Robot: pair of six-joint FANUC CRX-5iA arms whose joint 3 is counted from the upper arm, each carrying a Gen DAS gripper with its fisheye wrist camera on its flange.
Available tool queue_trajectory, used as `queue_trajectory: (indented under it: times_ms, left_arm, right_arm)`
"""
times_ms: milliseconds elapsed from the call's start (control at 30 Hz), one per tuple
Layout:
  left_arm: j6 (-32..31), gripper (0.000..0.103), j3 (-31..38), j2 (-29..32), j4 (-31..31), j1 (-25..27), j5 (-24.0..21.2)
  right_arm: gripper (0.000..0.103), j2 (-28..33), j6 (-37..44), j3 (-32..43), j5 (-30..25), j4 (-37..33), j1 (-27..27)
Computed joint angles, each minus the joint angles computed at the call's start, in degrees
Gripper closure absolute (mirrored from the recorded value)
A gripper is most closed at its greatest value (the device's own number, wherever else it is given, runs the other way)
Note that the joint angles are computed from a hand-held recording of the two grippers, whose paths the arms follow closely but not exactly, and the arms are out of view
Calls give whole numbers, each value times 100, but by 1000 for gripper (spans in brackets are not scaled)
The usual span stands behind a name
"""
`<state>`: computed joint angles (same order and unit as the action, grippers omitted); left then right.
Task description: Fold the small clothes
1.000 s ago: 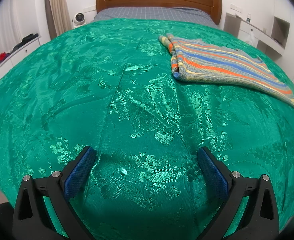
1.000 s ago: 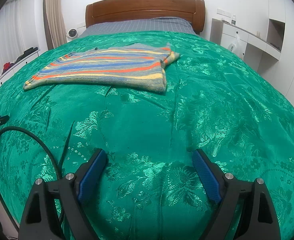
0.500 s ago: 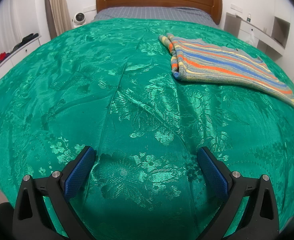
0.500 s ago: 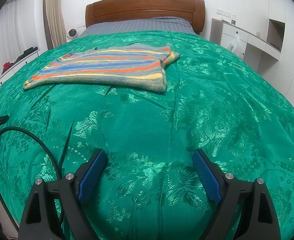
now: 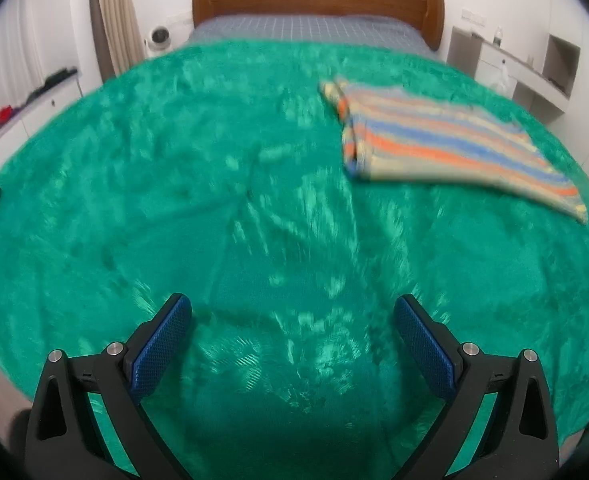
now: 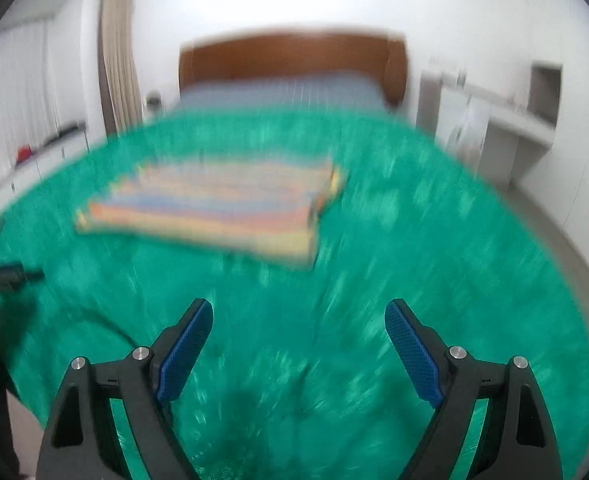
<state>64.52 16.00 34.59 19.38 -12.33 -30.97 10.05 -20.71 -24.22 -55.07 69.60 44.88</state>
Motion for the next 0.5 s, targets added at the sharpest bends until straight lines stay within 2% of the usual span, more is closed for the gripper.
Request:
queue_trajectory:
  times_ms: [100, 167, 233, 267, 300, 400, 500]
  left_arm:
    - [-606, 1, -195, -197, 574, -77, 331]
    - [-884, 1, -35, -201, 783, -214, 304]
    - [-1090, 1, 274, -94, 923, -394, 111]
    - [-1192, 1, 472, -1, 999, -486, -31]
    - [-1297, 1, 658, 97, 1060, -587, -171]
    - [-1597, 1, 1501, 551, 899, -1000, -791]
    - [-2190, 2, 2293, 1067, 680, -1459, -1324]
  right_arm:
    - [12, -452, 182, -227, -1022, 901, 185]
    - [6, -681, 429, -322, -1254, 1265, 158]
    - [5, -1060, 649, -457, -727, 1365, -31]
    - [5, -1311, 827, -512, -162, 1220, -203]
    - [5, -1441, 938, -533, 182, 1115, -321]
    - [5, -1642, 1072, -610, 791, 1034, -618]
    - [5, -1708, 1095, -673, 1375, 755, -902]
